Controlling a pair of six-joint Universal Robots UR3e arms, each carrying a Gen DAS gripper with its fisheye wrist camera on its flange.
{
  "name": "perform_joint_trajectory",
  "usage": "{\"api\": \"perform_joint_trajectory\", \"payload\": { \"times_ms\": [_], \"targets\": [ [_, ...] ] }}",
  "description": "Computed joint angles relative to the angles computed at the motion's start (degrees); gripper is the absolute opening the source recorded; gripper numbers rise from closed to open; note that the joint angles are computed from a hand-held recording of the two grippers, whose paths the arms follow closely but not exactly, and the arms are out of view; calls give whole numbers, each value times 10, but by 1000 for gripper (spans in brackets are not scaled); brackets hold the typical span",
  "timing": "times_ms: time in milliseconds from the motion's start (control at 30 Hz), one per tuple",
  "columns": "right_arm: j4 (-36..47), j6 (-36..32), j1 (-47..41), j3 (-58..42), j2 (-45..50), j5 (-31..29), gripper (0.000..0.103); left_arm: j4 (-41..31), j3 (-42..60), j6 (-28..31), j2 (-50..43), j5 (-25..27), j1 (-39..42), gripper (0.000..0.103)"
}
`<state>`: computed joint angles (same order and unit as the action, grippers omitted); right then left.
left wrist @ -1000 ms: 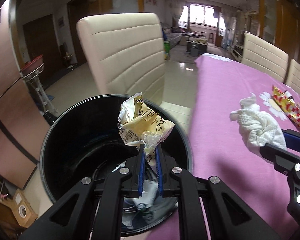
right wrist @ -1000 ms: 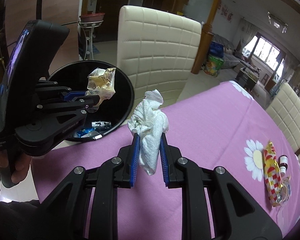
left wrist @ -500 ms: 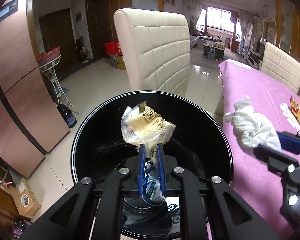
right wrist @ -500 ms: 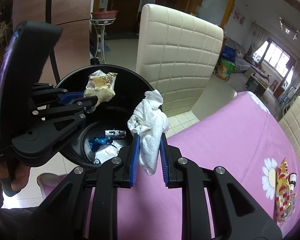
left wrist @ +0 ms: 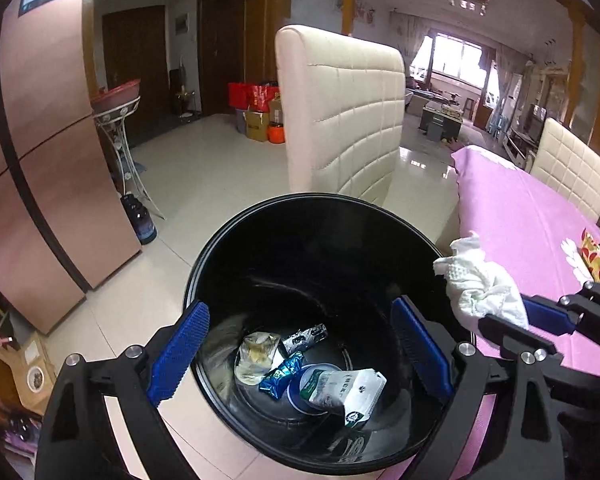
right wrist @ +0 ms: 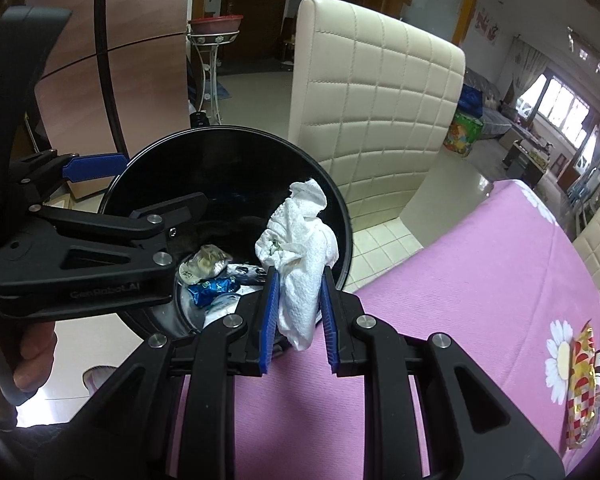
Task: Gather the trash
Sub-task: 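Open the right gripper over the bin to drop the tissue, then move both grippers back to the table, right toward the clear plastic tray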
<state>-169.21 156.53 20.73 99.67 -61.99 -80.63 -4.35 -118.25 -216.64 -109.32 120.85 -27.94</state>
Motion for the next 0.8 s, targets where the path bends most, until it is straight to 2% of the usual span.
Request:
{"api": "perform_joint_trajectory", "payload": {
  "times_ms": [133,233,267,300,333,367,500,633,800],
  "targets": [
    [20,5,11,-25,14,4,22,-7,-18,-5,18,-4,18,90],
    [72,8,18,-69,35,11,24,-17,-25,-13,26,6,20,90],
    [87,14,21,-85,44,3,40,-16,-29,-14,29,9,20,90],
    [79,20,21,-87,50,-1,76,-15,-31,-15,30,12,18,90],
    [27,32,21,-66,50,-12,90,-16,-31,-16,32,17,15,90],
    [-12,35,19,-49,49,-16,97,-20,-30,-17,32,26,11,90],
    [-42,31,5,-13,28,-31,95,-31,-12,-15,19,51,-10,90],
    [-84,22,-37,60,-17,-39,95,-34,29,2,-11,44,-33,90],
    [-126,6,-131,172,-99,-30,95,-77,150,33,-83,40,-88,90]
  ]
}}
